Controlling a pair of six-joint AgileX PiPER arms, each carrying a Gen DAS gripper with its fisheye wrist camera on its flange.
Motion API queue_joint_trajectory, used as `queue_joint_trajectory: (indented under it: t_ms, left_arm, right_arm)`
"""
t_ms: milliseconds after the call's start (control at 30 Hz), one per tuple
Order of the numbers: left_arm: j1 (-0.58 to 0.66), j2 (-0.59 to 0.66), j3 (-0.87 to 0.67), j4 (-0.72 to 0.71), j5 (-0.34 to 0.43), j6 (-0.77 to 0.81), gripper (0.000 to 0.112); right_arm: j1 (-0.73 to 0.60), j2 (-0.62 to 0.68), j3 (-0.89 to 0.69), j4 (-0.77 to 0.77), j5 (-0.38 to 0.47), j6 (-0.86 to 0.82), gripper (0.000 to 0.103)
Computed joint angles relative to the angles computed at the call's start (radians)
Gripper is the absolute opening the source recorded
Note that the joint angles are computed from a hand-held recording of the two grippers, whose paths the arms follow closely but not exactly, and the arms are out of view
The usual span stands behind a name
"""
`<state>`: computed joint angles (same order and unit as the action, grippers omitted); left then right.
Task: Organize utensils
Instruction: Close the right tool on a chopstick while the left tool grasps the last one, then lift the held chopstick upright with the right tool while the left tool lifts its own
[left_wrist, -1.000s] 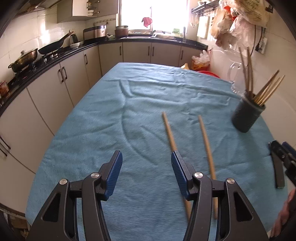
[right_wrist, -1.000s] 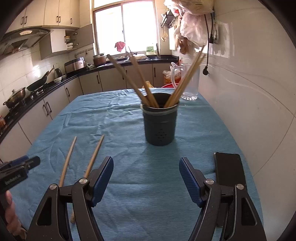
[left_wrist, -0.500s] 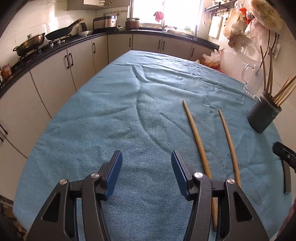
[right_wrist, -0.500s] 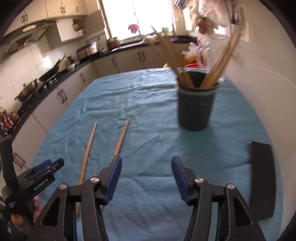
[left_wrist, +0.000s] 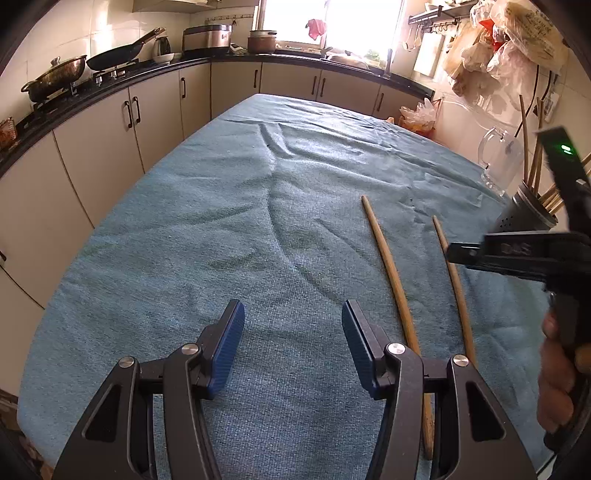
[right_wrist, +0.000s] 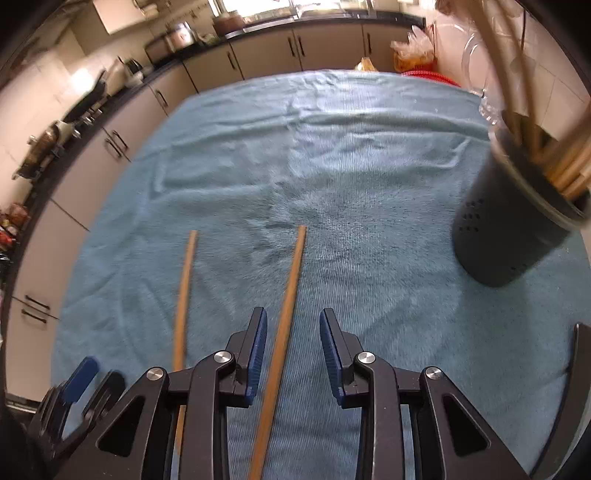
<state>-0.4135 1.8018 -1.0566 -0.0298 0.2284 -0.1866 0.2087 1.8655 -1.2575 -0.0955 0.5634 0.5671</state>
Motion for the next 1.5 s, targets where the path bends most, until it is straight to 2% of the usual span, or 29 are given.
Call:
queue_joint_trajectory:
  t_ms: [33, 167, 233, 267, 433, 500, 700, 833, 933, 1000, 1133, 1167, 1233, 1500]
  left_arm:
    - [0.000, 0.001, 0.000, -0.001, 0.001, 0.000, 0.054]
    - [0.007, 0.004, -0.006, -0.074, 0.006, 0.075, 0.054]
    - [0.009, 0.006, -0.009, -0.095, 0.013, 0.099, 0.053]
    - [0.010, 0.008, -0.013, -0.107, 0.018, 0.112, 0.053]
    - [0.000, 0.012, -0.029, -0.097, 0.046, 0.114, 0.053]
    - [-0.007, 0.017, -0.049, -0.085, 0.076, 0.112, 0.053]
    - [-0.035, 0.122, -0.279, -0.136, 0.300, 0.148, 0.051]
    - [-0.073, 0.229, -0.475, -0.067, 0.423, 0.072, 0.048]
    - [-0.101, 0.318, -0.632, -0.023, 0.529, 0.021, 0.035]
    - [-0.114, 0.395, -0.760, 0.003, 0.627, -0.016, 0.021]
    - [-0.143, 0.460, -0.877, 0.110, 0.695, -0.107, 0.013]
    - [-0.153, 0.463, -0.881, 0.143, 0.700, -0.135, 0.008]
    - [-0.156, 0.444, -0.841, 0.154, 0.671, -0.134, 0.007]
    - [-0.093, 0.187, -0.492, -0.003, 0.416, -0.015, 0.006]
  right_arm:
    - [-0.004, 0.022, -0.027, 0.014, 0.017, -0.015, 0.023]
    - [0.015, 0.068, -0.099, -0.051, 0.084, 0.029, 0.019]
    - [0.025, 0.075, -0.110, -0.073, 0.096, 0.040, 0.009]
    - [0.032, 0.073, -0.105, -0.088, 0.095, 0.049, 0.008]
    - [0.008, -0.003, 0.008, 0.021, 0.000, -0.026, 0.007]
    - [0.016, -0.061, 0.076, 0.013, -0.046, -0.012, 0.007]
    - [0.054, -0.219, 0.232, -0.148, -0.129, 0.161, 0.007]
    - [0.064, -0.293, 0.295, -0.239, -0.149, 0.256, 0.007]
    - [0.050, -0.326, 0.330, -0.228, -0.167, 0.249, 0.007]
    - [0.039, -0.341, 0.344, -0.204, -0.173, 0.223, 0.007]
    - [0.033, -0.374, 0.374, -0.191, -0.186, 0.206, 0.007]
    - [0.034, -0.382, 0.380, -0.193, -0.190, 0.208, 0.007]
    - [0.035, -0.402, 0.395, -0.191, -0.195, 0.203, 0.007]
    - [0.054, -0.484, 0.453, -0.273, -0.214, 0.289, 0.007]
